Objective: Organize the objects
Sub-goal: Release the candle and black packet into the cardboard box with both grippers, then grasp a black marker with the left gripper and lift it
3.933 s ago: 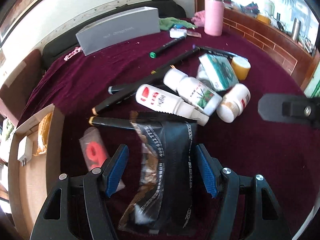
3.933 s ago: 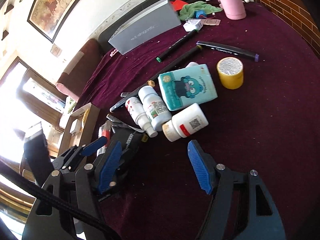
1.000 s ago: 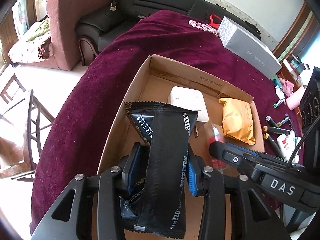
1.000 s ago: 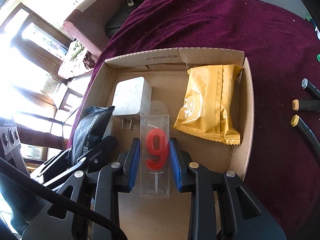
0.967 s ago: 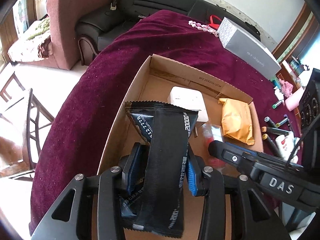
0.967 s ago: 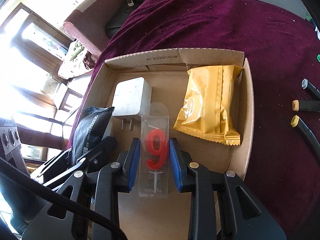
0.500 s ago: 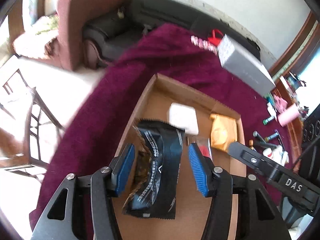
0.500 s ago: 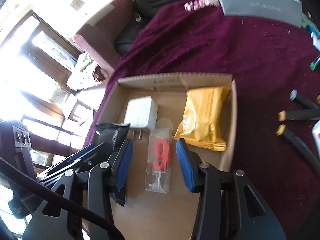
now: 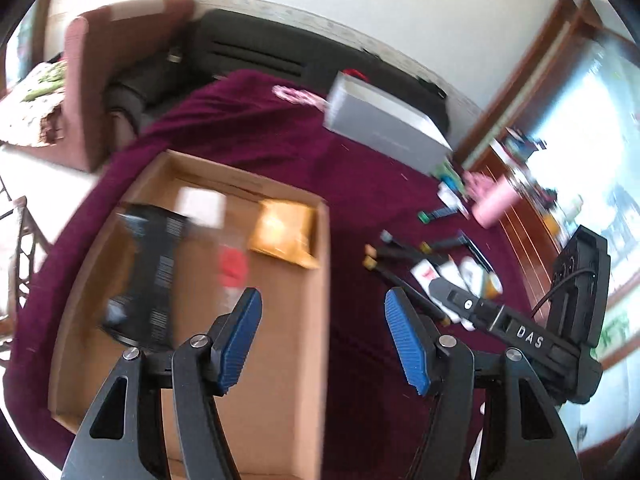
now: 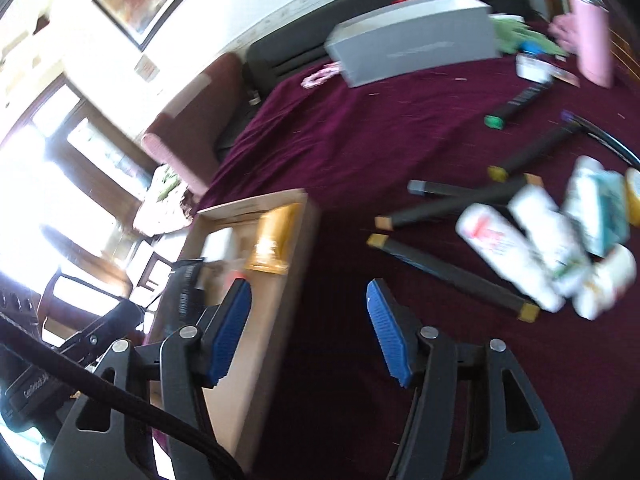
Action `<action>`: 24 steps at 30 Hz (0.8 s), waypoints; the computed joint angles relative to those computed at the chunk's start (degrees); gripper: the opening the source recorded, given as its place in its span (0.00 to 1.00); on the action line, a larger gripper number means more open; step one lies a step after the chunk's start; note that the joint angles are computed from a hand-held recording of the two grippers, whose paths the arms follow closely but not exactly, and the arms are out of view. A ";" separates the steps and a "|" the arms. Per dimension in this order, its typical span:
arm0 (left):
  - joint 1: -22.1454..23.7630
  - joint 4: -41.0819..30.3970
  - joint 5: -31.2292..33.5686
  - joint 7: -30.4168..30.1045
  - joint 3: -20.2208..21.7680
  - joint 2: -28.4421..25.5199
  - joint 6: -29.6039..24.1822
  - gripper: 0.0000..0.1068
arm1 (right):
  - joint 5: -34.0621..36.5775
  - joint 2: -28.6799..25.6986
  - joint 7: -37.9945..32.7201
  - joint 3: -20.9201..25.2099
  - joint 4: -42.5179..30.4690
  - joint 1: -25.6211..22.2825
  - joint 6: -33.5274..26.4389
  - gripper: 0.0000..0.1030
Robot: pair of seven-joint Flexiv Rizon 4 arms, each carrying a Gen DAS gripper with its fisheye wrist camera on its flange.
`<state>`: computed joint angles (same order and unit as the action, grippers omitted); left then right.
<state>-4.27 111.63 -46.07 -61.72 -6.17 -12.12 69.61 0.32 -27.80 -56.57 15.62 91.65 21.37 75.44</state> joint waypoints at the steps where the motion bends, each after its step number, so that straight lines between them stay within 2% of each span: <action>1: -0.42 -0.12 0.49 -0.39 -0.24 -0.13 -0.55 0.55 | -0.06 1.18 0.58 -0.91 1.96 -0.14 0.95 0.58; 8: -3.05 -2.15 6.00 -6.17 -0.72 -1.86 -3.55 0.55 | 0.74 8.04 3.37 -3.18 13.43 -4.22 7.81 0.60; 10: -4.52 -4.12 11.62 -11.08 0.46 -3.37 -3.54 0.55 | -2.10 8.76 6.33 -6.80 15.76 -2.79 9.69 0.61; 13: -6.47 -9.00 20.19 -20.35 2.24 -6.97 -5.62 0.55 | -9.28 9.14 12.47 -14.64 18.90 1.14 12.98 0.61; 14: -7.38 -11.18 23.56 -23.71 3.15 -8.52 -6.50 0.55 | -12.72 9.20 15.10 -18.91 20.21 3.66 14.39 0.61; 16: -10.79 -18.14 33.57 -33.62 7.29 -12.67 -10.30 0.55 | -17.11 8.86 17.97 -24.27 21.98 6.50 17.29 0.61; 17: -11.56 -20.99 36.43 -36.55 8.13 -14.40 -12.29 0.55 | -18.31 8.63 18.91 -25.83 22.54 7.36 18.33 0.61; 18: -12.61 -24.21 39.67 -39.51 9.19 -16.24 -14.73 0.54 | -20.22 8.29 20.35 -25.97 22.92 6.79 19.37 0.61; 19: -14.39 -28.42 43.88 -43.87 11.26 -18.51 -18.02 0.54 | -18.40 7.65 18.68 -24.25 22.70 5.31 20.59 0.61; 21: -15.43 -33.38 47.27 -49.23 12.21 -21.56 -21.51 0.54 | -17.01 6.95 17.67 -22.13 22.97 3.08 22.84 0.61; 23: -15.93 -36.14 49.94 -52.85 12.31 -23.20 -22.79 0.55 | -15.21 6.02 16.08 -17.10 22.30 -1.41 24.23 0.61; 24: -17.55 -38.49 53.64 -55.26 13.71 -24.25 -23.28 0.55 | -14.37 5.61 15.50 -15.00 21.88 -3.28 24.59 0.61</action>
<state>-21.82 73.14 7.57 -116.98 7.53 -36.37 46.33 -14.05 -22.19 -41.08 0.62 113.53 18.09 100.03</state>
